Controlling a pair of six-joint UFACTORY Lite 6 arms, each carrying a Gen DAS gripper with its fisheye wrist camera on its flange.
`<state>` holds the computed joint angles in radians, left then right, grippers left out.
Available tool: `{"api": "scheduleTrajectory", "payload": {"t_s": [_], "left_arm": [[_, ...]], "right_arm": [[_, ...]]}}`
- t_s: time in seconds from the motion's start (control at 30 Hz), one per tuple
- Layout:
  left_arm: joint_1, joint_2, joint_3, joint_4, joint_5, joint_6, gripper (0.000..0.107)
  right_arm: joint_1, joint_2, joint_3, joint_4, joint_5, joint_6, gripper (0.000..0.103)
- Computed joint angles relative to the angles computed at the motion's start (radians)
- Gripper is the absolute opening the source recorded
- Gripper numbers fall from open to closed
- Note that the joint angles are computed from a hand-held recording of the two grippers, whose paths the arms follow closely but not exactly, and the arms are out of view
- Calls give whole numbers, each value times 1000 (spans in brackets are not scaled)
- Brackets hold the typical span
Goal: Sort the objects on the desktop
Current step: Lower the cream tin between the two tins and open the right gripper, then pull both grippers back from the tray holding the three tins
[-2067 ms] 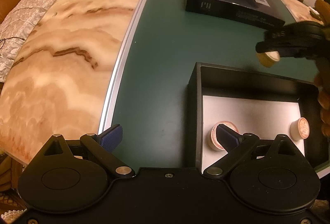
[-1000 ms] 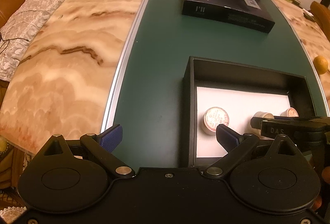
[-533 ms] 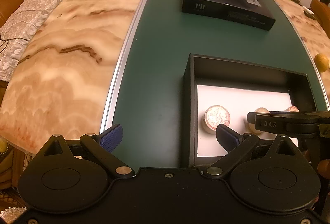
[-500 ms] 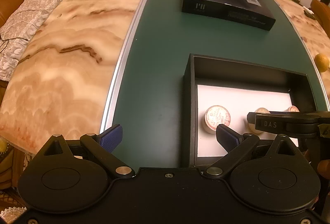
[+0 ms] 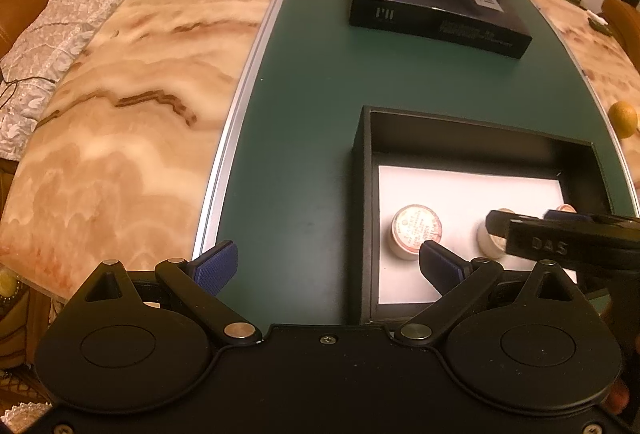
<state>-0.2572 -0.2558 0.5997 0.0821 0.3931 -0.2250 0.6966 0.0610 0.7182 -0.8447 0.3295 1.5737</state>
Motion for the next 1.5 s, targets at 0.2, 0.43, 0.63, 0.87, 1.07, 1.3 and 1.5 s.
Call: {"api": "scheduleTrajectory", "payload": {"t_s": [0.2, 0.43, 0.63, 0.87, 1.07, 1.3, 1.5], "left_arm": [[-57, -48, -8, 89, 37, -107, 100], [-135, -148, -53, 90, 93, -144, 100], [-226, -277, -110, 133, 170, -230, 100], [-312, -411, -163, 172, 262, -327, 100], [-373, -494, -185, 210, 327, -394, 100], [-429, -538, -189, 249, 376, -460, 101], [-459, -536, -186, 268, 389, -494, 101]], "right_arm": [[109, -197, -85, 39, 183, 47, 93], [264, -410, -146, 97, 402, 69, 99], [391, -503, -175, 129, 533, 127, 101], [545, -562, -201, 147, 660, 229, 102], [639, -587, -204, 162, 719, 306, 102], [714, -593, -191, 150, 773, 364, 103], [731, -609, -198, 147, 790, 382, 103]]}}
